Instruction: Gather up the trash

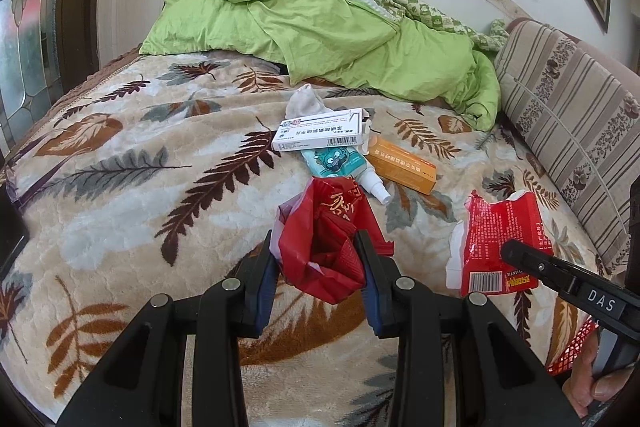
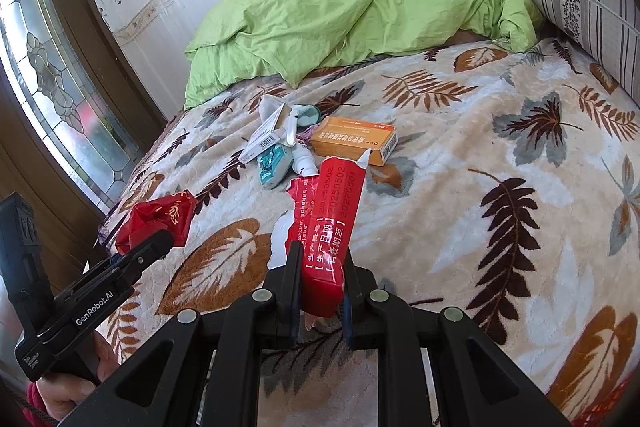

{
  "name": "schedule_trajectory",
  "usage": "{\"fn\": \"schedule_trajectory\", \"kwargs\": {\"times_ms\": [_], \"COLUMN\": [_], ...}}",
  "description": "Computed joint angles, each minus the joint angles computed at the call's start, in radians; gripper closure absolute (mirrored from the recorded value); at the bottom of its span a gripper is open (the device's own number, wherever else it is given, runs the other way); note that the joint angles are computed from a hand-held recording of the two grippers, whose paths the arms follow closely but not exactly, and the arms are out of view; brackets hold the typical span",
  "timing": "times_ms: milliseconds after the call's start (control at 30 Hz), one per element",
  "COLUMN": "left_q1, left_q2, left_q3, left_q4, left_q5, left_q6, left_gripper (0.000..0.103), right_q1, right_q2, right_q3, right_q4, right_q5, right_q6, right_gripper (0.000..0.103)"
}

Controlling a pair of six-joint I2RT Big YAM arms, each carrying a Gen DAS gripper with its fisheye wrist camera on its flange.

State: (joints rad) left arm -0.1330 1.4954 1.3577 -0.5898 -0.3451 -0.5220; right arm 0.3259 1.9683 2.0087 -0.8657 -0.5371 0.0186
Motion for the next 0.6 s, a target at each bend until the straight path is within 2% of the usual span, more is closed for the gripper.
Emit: {"fn": "schedule_trajectory", "kwargs": {"times_ms": [600], "left_q1": [-0.008], "left_q2": [0.011], "left_q3": [0.008], "left_q4": [-0.004], "left_q5": [-0.007], "left_q6": [0.024], "left_gripper": [0.068], "right_q1": [-0.003], "right_q2": [-0.004], "right_q3": [-0.003], "right_q4": [0.002], "right_q5": [-0.013], "right_q6": [-0.007], "right_gripper": [0.087]}}
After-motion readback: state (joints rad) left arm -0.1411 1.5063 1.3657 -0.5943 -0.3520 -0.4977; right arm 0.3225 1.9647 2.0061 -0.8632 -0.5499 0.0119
